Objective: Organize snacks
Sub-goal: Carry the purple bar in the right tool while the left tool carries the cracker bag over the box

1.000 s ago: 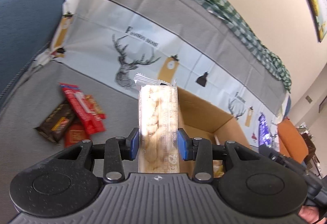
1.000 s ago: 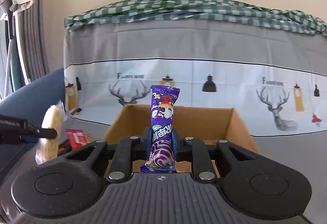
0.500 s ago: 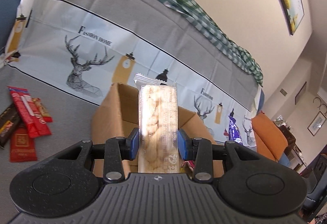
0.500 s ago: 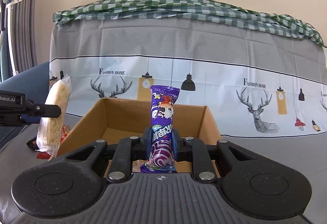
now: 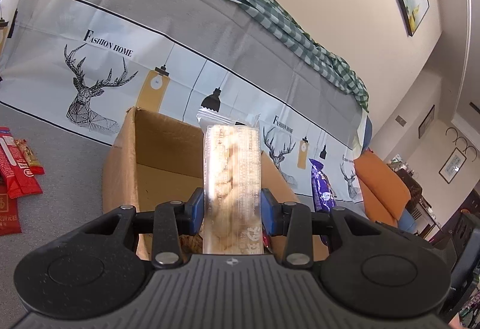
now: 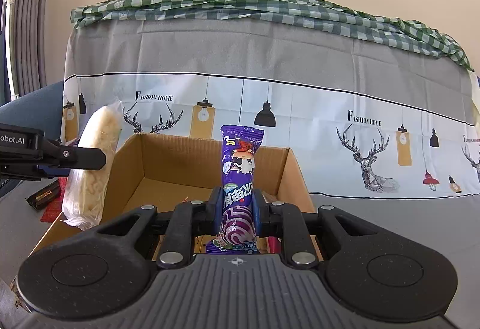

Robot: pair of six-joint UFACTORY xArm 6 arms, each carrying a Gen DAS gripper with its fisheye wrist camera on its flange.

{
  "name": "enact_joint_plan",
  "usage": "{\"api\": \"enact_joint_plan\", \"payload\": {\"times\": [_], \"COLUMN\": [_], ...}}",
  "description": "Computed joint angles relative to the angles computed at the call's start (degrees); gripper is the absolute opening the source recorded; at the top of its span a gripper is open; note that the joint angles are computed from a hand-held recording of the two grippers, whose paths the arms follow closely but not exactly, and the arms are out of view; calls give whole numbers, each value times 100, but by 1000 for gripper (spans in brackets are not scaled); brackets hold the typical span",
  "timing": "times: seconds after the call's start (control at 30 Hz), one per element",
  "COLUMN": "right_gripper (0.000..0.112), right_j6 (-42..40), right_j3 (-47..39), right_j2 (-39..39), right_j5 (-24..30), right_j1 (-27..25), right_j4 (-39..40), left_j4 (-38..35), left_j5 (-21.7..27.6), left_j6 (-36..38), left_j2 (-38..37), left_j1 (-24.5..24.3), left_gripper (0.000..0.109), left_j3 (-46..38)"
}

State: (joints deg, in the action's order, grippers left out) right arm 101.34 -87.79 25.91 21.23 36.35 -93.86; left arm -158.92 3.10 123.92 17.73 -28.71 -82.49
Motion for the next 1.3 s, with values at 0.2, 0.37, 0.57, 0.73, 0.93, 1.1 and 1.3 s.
{"api": "enact_joint_plan", "payload": {"times": [0.2,0.37,0.57,0.73,0.93,1.1,1.3], "right_gripper": [21,21,21,21,21,21,21], "right_j6": [-136,-149,-149,-141,-131,-146,-141], "right_j3": [-113,-121,-111,-111,-125,-128,-130], "right_j2": [88,101,99,97,111,113,113], "right_j5": [-7,-13,-21,-16,6,16,20], "right_j1": [29,29,9,13,34,45,49], "right_j4": [45,20,28,16,10,15,11], "left_j4": [-37,-158,-92,142,325,353,406], "left_j5": [7,7,33,82,170,216,272], "left_j6": [108,220,182,-5,-134,-105,-123], "left_j2": [-23,-59,-79,-63,-72,-82,-101], "left_j1": [0,22,0,-31,-65,-88,-94], "left_gripper": [42,42,42,42,42,42,42], "left_j3": [41,72,102,92,126,144,180]}}
